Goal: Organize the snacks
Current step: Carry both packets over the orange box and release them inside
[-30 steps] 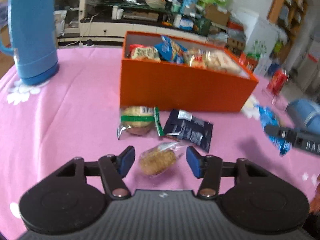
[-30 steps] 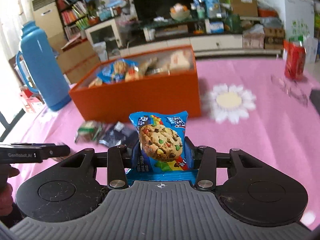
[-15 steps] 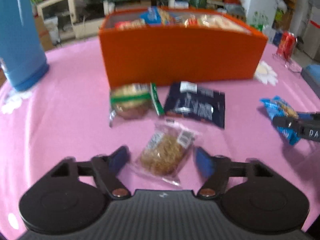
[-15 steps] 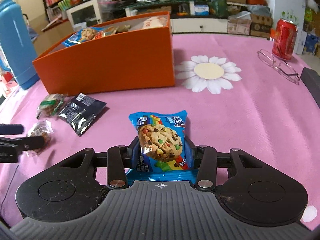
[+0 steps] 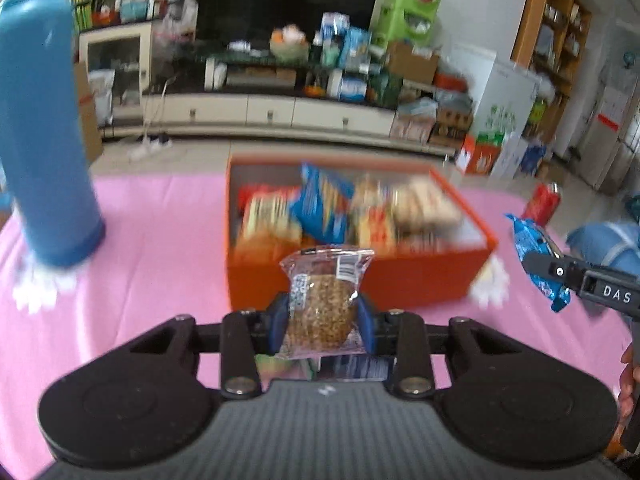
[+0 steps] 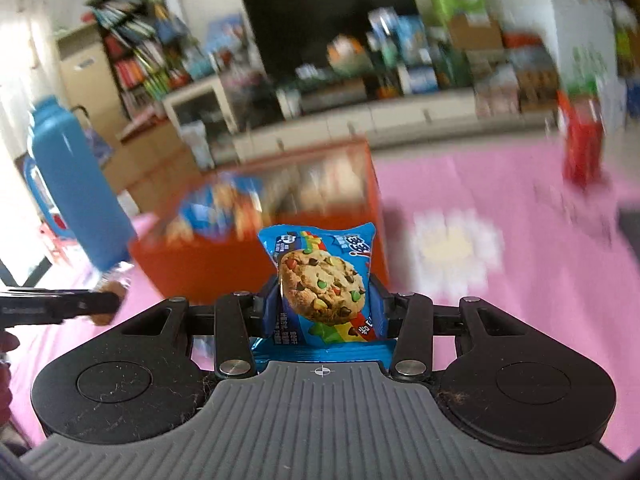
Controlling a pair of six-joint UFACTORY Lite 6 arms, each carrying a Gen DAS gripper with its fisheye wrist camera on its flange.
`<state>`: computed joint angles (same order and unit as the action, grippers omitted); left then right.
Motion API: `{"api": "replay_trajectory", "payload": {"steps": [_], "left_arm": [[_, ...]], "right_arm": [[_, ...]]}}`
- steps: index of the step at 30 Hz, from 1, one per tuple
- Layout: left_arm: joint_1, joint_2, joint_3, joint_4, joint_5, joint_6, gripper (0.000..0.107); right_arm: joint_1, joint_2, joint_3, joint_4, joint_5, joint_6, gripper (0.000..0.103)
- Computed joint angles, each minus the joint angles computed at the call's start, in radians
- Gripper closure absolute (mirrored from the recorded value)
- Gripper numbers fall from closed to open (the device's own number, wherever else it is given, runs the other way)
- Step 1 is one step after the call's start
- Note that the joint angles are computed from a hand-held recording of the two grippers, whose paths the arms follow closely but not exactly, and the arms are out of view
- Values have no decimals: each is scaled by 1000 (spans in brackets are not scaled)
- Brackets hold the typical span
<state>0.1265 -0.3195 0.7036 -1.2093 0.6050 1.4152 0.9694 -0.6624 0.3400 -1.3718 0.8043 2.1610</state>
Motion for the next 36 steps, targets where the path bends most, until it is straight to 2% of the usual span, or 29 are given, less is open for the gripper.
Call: {"api": "replay_trajectory", "payload": {"steps": [3,5,8,10,13,16,17,18,19,21,23,26,27,29,32,34,36], "left_arm": [[-151,166,176,-55,-117,-41,74],[-230,297,295,-103,-189,-33,74],[-308,464,465,-63,-314,-88,74],[-336,595,598,99,-387,-256,74],[-326,762,775,408,-368,-562,74],[-331,833,824,591,-385,-723,73],[-336,834,810,599,-411,-723,67],[-334,829,801,566,-428,-681,61],[-331,816,784,491,-443,-602,50],[-316,746,720,281,-438,-398,47],[-283,643,636,72,-391,-191,43],[-234,466,457,-205,-338,98,41],[-214,399,386,-237,-310,137,41],[-159,258,237,-249,-251,159,41],[-61,80,38,-165,-153,103,40],[4,-48,-113,-79,-122,48,40],[73,-137,-224,8,-88,-3,40]], "right_arm": [[-229,138,152,-147,-161,-62,76],[-363,278,258,-261,-273,-38,76],[-498,496,405,-438,-410,57,76],[-542,624,484,-524,-460,95,76],[-588,770,585,-585,-528,128,76],[-611,875,651,-592,-548,113,74],[-600,896,668,-545,-523,42,71],[-590,912,689,-491,-513,-28,67],[-585,922,703,-468,-514,-59,64],[-586,911,704,-446,-530,-78,57],[-573,840,643,-507,-508,14,52],[-504,636,447,-590,-385,164,19],[-471,555,375,-571,-337,181,16],[-396,387,234,-489,-276,181,16],[-209,179,47,-298,-142,195,10],[-92,120,-39,-204,-70,248,10],[-1,125,-113,-170,-44,367,11]]}}
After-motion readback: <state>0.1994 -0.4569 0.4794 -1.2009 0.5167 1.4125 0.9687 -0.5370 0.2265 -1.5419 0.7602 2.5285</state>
